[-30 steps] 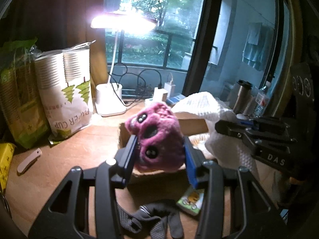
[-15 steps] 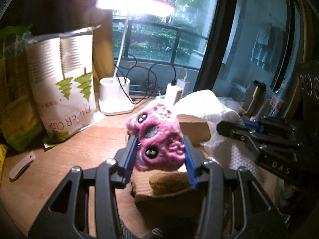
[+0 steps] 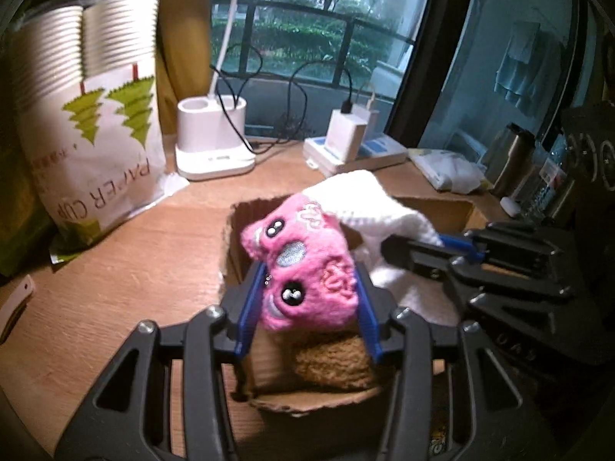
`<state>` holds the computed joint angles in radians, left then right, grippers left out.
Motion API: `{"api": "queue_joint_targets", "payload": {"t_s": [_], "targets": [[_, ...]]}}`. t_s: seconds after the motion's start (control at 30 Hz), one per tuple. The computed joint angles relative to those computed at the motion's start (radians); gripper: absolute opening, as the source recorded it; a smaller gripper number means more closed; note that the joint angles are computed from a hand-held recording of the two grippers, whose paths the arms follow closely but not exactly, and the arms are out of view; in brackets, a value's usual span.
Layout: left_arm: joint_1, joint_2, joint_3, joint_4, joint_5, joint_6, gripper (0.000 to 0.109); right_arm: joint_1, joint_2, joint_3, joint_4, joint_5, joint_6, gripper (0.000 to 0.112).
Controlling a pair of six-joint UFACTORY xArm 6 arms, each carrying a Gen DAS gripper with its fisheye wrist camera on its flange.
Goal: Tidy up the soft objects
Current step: 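Carry the pink plush and waffle cloth over the box with both tools, then open the left tool to drop the pink plush into the box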
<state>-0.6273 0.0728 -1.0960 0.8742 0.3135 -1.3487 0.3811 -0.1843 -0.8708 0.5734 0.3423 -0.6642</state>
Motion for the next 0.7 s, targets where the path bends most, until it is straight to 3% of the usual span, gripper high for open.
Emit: {"api": "queue_joint_targets", "payload": {"t_s": [0.3, 0.47, 0.53, 0.63, 0.7], "targets": [[-0.012, 0.008, -0.015, -0.020, 0.028, 0.033, 0.050, -0.018, 0.020, -0.018, 0.048, 0.034, -0.015, 0.012], [-0.016, 0.004, -0.016, -0.027, 0.036, 0.035, 0.052, -0.020, 0.008, -0.013, 0.012, 0.026, 0.016, 0.017], [-0.015, -0.004, -0.011, -0.016, 0.036, 0.021, 0.053, -0.023, 0.000, -0.008, -0.006, 0.018, 0.035, 0.025], [-0.011, -0.025, 0.005, 0.017, 0.030, -0.016, 0.069, -0.028, -0.022, 0.004, -0.023, 0.009, 0.057, 0.030], [-0.010, -0.043, 0.018, 0.028, 0.022, -0.034, 0.071, -0.030, -0.036, 0.012, -0.079, 0.006, 0.104, 0.031]]}}
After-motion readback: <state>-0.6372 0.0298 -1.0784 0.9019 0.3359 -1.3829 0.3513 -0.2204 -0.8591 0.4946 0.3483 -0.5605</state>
